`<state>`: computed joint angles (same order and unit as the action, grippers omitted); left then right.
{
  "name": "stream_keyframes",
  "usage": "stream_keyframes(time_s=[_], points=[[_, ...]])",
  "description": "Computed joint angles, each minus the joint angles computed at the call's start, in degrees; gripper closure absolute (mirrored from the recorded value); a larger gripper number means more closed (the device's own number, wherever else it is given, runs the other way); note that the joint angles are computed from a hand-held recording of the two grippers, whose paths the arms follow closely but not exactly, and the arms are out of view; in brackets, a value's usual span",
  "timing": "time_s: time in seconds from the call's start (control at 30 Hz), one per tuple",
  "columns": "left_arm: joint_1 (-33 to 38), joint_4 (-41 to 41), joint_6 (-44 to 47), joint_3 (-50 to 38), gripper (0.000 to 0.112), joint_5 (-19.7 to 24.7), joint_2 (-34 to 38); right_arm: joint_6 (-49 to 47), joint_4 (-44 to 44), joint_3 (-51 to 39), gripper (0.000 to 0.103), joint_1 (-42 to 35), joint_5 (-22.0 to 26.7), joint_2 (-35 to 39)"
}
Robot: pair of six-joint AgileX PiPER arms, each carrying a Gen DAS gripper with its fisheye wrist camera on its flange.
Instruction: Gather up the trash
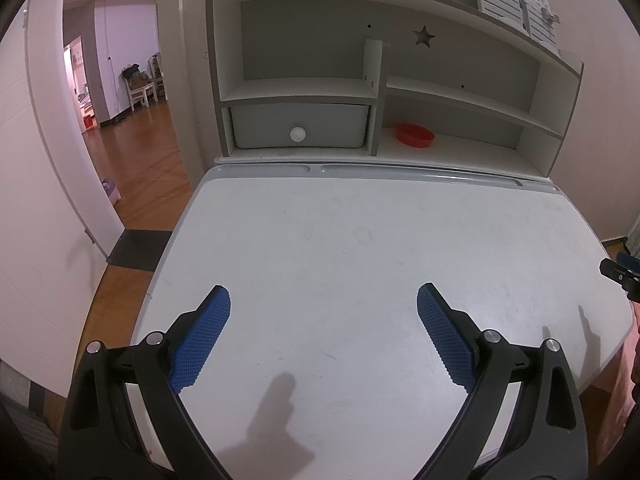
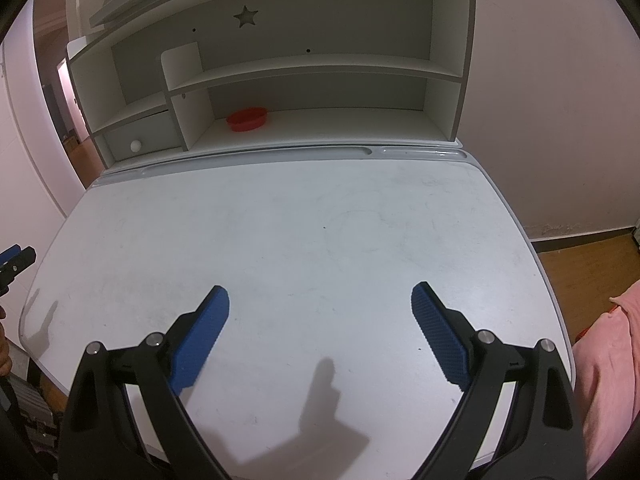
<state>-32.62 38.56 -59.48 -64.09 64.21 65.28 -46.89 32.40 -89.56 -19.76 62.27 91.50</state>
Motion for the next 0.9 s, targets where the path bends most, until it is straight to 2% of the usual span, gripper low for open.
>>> stream_keyframes(time_s=[0.9], points=[[-1.35,-0.19,-1.4,-0.46,0.021,1.52,0.48,0.47,-0.77,-0.15,0.014,0.26,-0.42,0.67]])
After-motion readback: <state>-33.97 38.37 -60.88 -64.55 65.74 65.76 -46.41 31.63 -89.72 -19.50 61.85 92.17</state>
